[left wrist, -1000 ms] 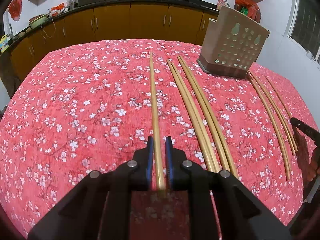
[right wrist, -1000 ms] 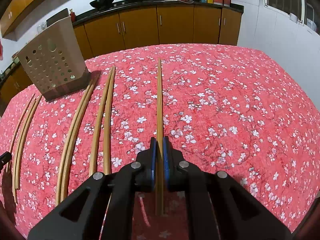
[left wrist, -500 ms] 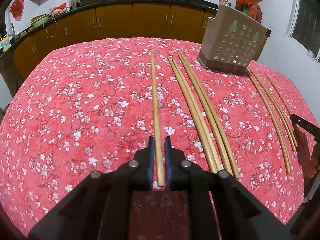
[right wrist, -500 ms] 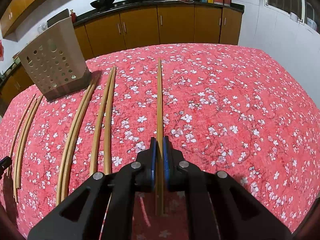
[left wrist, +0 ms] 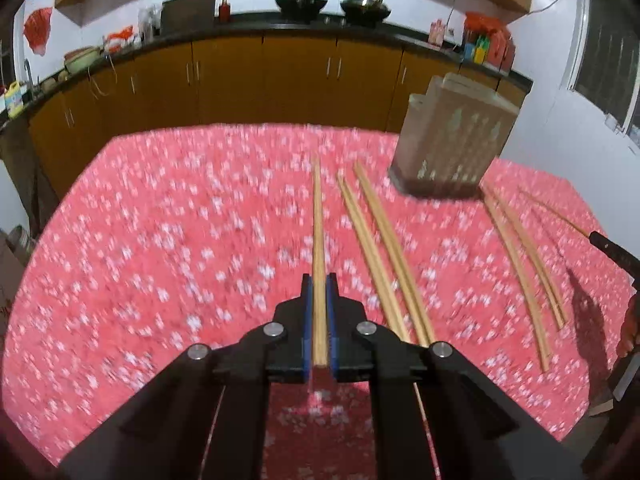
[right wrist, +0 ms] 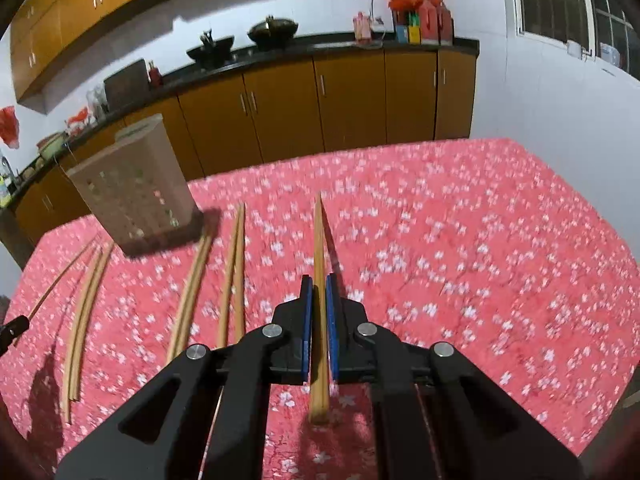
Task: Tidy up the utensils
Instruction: 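Lift both chopsticks upright into the beige holder and open both grippers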
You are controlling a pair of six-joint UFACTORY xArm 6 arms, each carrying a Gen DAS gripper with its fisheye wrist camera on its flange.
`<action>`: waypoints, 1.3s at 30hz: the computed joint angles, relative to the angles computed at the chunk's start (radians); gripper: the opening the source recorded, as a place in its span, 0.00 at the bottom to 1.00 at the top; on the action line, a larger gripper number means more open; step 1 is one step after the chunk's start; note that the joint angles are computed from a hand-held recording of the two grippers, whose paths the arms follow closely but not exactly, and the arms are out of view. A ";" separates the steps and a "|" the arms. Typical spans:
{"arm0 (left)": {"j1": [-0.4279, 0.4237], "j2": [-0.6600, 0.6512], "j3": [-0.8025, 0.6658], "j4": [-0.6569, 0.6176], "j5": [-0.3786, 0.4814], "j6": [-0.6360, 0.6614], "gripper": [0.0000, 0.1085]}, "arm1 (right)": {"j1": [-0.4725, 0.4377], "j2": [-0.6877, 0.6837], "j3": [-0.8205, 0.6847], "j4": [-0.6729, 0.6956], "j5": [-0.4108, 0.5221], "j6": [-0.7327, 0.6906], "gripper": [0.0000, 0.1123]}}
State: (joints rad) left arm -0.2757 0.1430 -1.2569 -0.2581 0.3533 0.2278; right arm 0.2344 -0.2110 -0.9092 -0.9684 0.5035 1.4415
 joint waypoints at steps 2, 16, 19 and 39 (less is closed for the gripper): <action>0.000 -0.007 -0.009 -0.006 -0.010 0.006 0.07 | 0.003 -0.008 -0.007 -0.026 0.007 0.020 0.07; -0.024 0.009 -0.138 -0.189 -0.147 0.091 0.07 | -0.008 -0.021 -0.095 -0.214 0.024 0.152 0.07; -0.028 0.024 -0.177 -0.211 -0.157 0.101 0.07 | -0.014 -0.011 -0.121 -0.233 0.021 0.161 0.07; -0.054 0.166 -0.572 -0.301 -0.184 0.155 0.07 | -0.058 0.102 -0.449 -0.384 -0.177 0.251 0.07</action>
State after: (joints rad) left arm -0.3298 0.3095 -1.8290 -0.5588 0.1693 0.3833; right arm 0.1767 -0.1090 -1.3582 -1.3521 0.3265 1.6922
